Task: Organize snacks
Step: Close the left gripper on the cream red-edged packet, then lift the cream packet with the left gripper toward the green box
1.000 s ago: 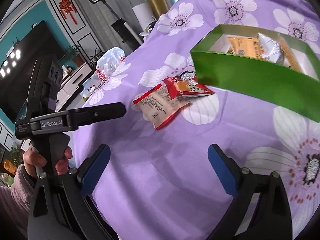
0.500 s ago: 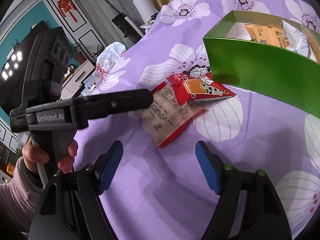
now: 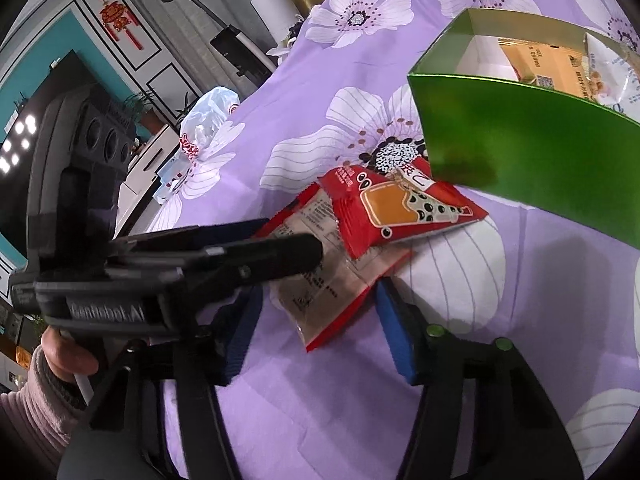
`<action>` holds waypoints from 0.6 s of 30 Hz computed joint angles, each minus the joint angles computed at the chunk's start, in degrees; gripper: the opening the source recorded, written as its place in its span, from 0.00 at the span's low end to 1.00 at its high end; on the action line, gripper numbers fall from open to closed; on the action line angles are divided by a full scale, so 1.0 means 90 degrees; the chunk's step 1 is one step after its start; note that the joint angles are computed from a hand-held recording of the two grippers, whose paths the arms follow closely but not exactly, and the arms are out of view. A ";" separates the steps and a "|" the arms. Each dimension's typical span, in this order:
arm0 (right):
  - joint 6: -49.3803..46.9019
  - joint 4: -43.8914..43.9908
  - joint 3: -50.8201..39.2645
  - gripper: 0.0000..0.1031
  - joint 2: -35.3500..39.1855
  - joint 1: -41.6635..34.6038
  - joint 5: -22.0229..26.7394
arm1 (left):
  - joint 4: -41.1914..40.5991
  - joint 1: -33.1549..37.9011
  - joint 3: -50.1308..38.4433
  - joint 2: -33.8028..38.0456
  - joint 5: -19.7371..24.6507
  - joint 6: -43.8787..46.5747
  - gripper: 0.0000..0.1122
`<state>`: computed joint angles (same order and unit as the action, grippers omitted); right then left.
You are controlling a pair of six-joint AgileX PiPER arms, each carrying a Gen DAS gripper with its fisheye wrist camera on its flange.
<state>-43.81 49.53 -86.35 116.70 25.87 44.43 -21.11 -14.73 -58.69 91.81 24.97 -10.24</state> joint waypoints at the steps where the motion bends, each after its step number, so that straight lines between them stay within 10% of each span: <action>1: -0.0007 0.0010 -0.0044 0.47 0.0035 -0.0001 0.0015 | 0.0158 -0.0028 -0.0001 -0.0011 0.0001 -0.0171 0.54; 7: -0.0068 0.0099 -0.0007 0.24 0.0028 -0.0081 0.0062 | 0.0068 0.0020 0.0154 -0.0145 -0.0018 -0.0192 0.37; 18: -0.0433 0.0222 0.0563 0.19 -0.0498 -0.0135 -0.0005 | 0.1608 -0.0709 0.0351 -0.0739 0.0075 -0.2015 0.37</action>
<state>-47.70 51.53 -81.28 112.22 24.66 44.38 -6.64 -21.11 -55.53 85.15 25.64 -28.38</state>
